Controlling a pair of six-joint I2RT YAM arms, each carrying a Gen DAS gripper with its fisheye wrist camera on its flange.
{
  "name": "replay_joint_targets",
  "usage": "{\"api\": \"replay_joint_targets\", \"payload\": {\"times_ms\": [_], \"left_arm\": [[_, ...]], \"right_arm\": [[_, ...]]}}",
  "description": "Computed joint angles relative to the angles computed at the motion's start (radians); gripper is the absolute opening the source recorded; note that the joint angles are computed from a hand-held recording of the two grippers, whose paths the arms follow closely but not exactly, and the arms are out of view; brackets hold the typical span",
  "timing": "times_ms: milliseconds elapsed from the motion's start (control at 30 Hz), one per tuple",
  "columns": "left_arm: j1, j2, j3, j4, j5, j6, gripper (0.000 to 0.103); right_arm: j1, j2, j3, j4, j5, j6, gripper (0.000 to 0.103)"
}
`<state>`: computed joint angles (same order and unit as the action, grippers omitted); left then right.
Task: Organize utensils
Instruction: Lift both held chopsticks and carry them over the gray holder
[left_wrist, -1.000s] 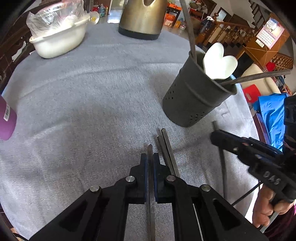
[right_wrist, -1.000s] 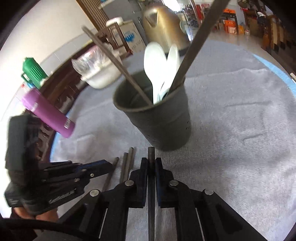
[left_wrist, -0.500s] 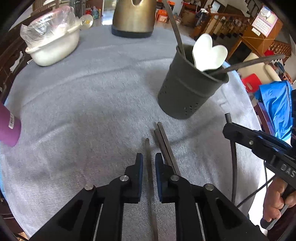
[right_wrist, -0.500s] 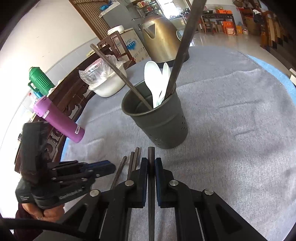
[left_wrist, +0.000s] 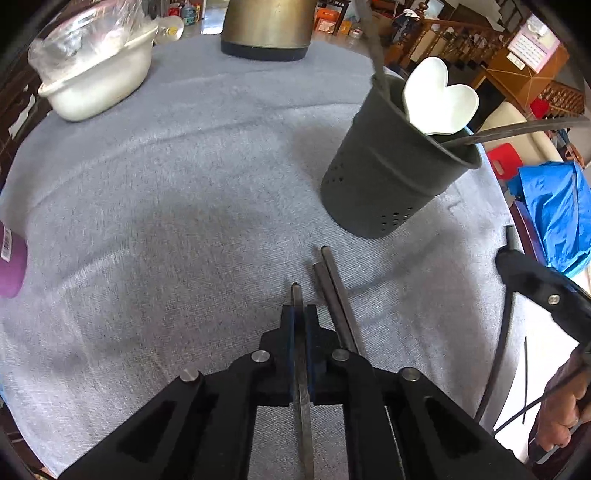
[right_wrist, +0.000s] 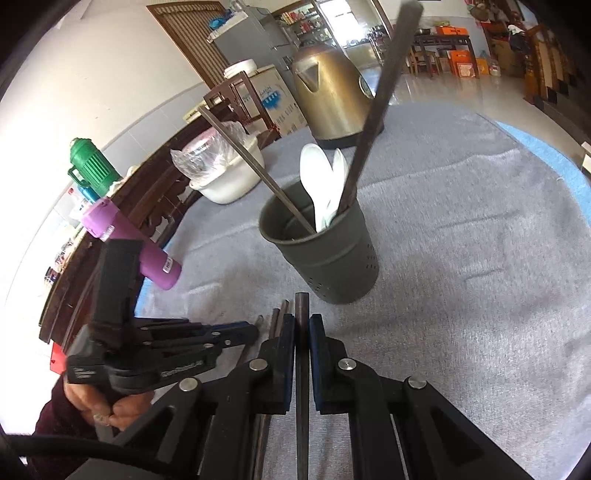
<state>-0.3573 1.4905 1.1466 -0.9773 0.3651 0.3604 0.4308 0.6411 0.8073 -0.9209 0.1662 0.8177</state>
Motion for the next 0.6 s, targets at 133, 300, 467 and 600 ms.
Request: {"api": "replay_joint_targets", "payload": {"times_ms": [133,300,467,600], "left_arm": [[0.027,-0.052,-0.014,0.005,0.025,0.003,0.005],[0.072,-0.147,0.026,-0.035,0.073,0.01,0.005],[0.143,-0.209,0.132,-0.106,0.143,0.034,0.005],[0.145,-0.256,0.193,-0.105,0.172,-0.011,0.004]], "right_arm": [[0.042,-0.018,0.03,-0.012,0.048,0.011,0.008],[0.093,-0.043,0.071,-0.027,0.115,0.03,0.008],[0.145,-0.073,0.12,-0.033,0.198,0.055,0.008],[0.216,-0.08,0.171,-0.045,0.295,0.088,0.008]]}}
